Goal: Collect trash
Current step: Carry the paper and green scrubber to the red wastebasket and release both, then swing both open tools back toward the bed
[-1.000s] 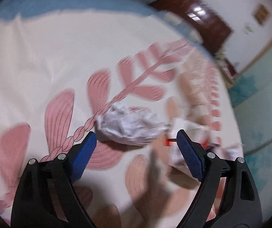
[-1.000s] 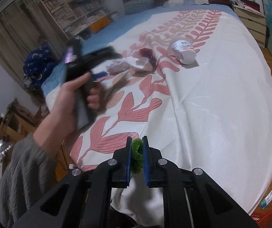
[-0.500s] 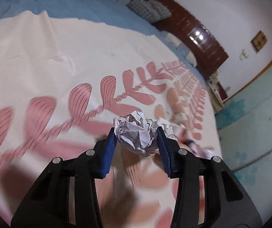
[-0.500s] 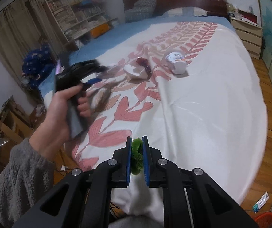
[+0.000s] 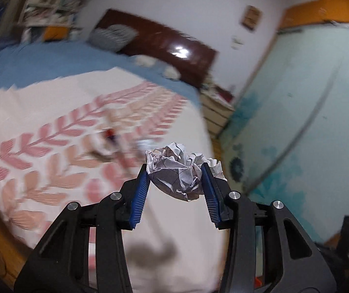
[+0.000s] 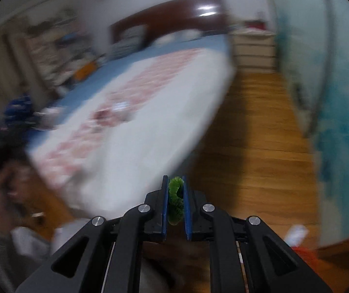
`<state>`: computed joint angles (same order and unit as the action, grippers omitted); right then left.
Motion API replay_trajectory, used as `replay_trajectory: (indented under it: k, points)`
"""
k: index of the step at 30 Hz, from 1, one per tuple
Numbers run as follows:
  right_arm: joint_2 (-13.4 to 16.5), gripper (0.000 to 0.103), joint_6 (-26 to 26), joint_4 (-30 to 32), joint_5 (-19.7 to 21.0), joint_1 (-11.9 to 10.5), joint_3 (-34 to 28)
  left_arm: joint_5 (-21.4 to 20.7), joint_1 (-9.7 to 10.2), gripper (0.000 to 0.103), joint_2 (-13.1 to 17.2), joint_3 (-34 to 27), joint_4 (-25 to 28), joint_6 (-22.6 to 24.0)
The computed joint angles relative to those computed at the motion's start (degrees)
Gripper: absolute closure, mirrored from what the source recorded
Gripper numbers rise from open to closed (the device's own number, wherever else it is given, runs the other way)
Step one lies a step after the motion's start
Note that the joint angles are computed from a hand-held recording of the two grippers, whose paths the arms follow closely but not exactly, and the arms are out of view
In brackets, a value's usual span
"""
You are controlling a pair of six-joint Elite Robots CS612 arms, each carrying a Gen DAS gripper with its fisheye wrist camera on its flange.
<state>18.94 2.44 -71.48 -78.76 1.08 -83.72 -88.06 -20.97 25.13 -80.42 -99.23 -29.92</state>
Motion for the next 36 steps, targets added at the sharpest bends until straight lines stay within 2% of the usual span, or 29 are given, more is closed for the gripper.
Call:
replay_trajectory:
  k: [1,3,7,9,11,13,16,19,21,23,26,31,32,33,34,35,36]
  points:
    - [0.69,0.091,-1.07,1.14,-2.83,-1.45,-2.30,-1.10,-1.07,0.060,-0.67,0.91,-0.87,1.41]
    - [1.70,0.091,-0.80,3.54,-5.44,-3.71,-5.38,-4.04,-3.26,0.060,-2.10,3.33,-2.54,4.36]
    - [4.32,0.091,1.26,10.69,-7.69,-8.47,-11.71,-11.29,-7.33,0.060,-4.44,8.22,-2.64,10.07]
    - [5.62,0.091,2.96,13.94,-6.93,-10.37,-14.07,-15.37,-9.58,0.060,-5.61,11.56,-1.88,11.93]
    - [7.45,0.091,5.70,18.36,-4.50,-12.80,-16.93,-17.26,-11.13,0.060,-6.53,14.34,-1.09,14.38]
    - [9.45,0.091,8.23,22.54,-3.21,-14.82,-19.44,-20.88,-12.84,0.060,-7.57,18.27,0.63,16.27]
    - [12.39,0.091,10.44,27.19,-2.03,-16.30,-22.19,-23.36,-15.00,0.060,-8.17,21.98,6.14,18.45]
    - [14.24,0.091,9.60,28.94,-4.12,-15.73,-22.84,-25.37,-16.43,0.060,-7.00,23.04,11.72,19.80]
    - [15.42,0.091,10.23,30.27,-2.72,-15.88,-23.60,-25.65,-17.14,0.060,-6.42,23.54,16.49,20.20]
    - [16.16,0.091,11.13,30.78,-2.17,-16.00,-23.85,-24.03,-17.77,0.060,-6.92,24.61,20.29,21.89]
    - [16.57,0.091,11.37,30.02,-2.05,-15.41,-22.93,-22.37,-18.43,0.060,-7.23,25.15,21.96,24.52]
    - [16.30,0.088,12.04,30.97,-3.23,-14.49,-21.73,-23.01,-18.60,0.058,-8.04,26.46,25.40,26.18]
    - [16.28,0.084,12.61,31.33,-3.43,-14.48,-21.73,-22.82,-18.74,0.053,-8.37,27.04,25.76,26.22]
    - [16.32,0.078,12.92,31.16,-3.48,-14.36,-21.64,-21.95,-18.92,0.039,-8.41,27.00,26.35,26.45]
    - [16.41,0.063,13.10,30.93,-4.64,-14.18,-21.93,-21.26,-19.06,0.031,-8.37,26.80,26.64,26.40]
    - [16.36,0.054,13.21,30.87,-5.25,-14.00,-22.12,-20.93,-19.07,0.025,-8.32,26.54,26.42,26.02]
    - [16.37,0.054,13.18,30.91,-5.68,-13.95,-22.27,-21.26,-18.97,0.025,-8.39,27.04,25.73,25.91]
